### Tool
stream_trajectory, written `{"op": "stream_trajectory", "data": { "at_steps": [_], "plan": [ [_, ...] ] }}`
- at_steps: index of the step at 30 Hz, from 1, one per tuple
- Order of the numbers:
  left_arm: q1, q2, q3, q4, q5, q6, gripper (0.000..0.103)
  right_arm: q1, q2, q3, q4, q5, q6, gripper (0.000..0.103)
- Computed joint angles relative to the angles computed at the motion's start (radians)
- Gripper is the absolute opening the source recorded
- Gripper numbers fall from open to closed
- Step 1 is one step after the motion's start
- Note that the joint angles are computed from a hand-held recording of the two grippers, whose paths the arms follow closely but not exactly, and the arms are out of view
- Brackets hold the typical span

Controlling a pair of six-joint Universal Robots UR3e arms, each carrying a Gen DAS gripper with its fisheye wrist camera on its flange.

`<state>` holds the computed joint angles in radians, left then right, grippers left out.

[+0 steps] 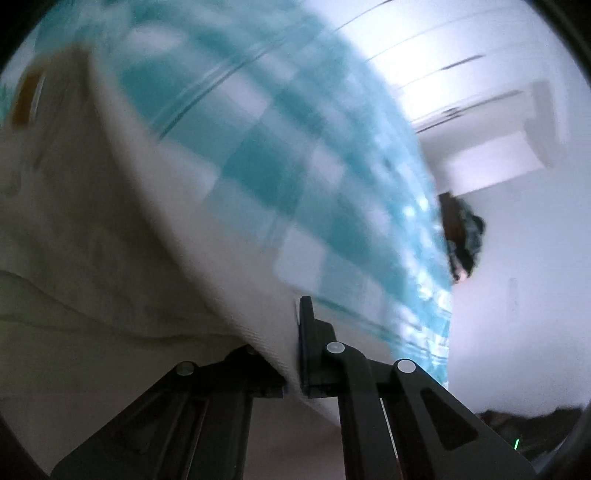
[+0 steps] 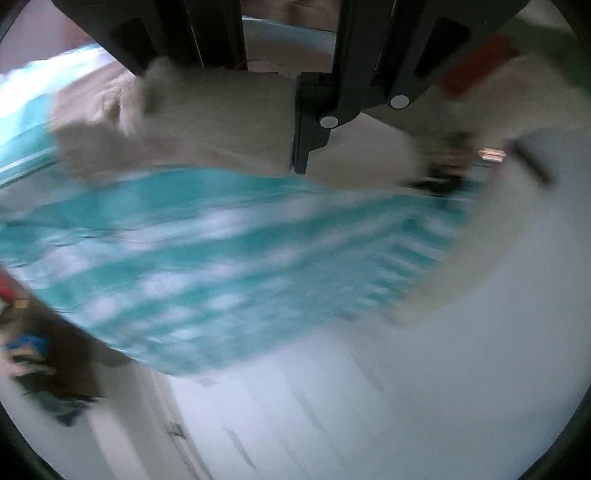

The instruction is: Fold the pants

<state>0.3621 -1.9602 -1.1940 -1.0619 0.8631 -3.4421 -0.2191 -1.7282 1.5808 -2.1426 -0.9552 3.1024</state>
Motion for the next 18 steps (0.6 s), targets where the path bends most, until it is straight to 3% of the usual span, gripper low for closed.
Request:
{"op": "stream_trajectory", "data": {
  "at_steps": [2,6,10,13,16,18],
  "plan": [
    [0.011,0.096,-0.043,0.047,-0.014,0.011,0.003,0.009,0.135,-0.118,-0.055,-0.034,0.035,0.004],
    [0.045,0.378,-0.234,0.049,0.035,0.127,0.007,-0.058,0.213,-0.247,-0.193,0.146,0.118,0.004],
    [0.015,0.524,-0.526,-0.005,0.122,0.241,0.007,-0.134,0.139,-0.175,-0.015,0.213,-0.017,0.004],
    [-0.058,0.491,-0.685,0.023,0.214,0.246,0.006,-0.16,0.106,-0.001,0.14,0.101,-0.08,0.005],
    [-0.11,0.486,-0.739,0.107,0.264,0.188,0.004,-0.105,0.149,0.136,0.119,-0.118,-0.057,0.006],
    [-0.113,0.473,-0.693,0.085,0.256,0.193,0.004,-0.071,0.17,0.165,0.079,-0.182,-0.042,0.009]
  ]
}}
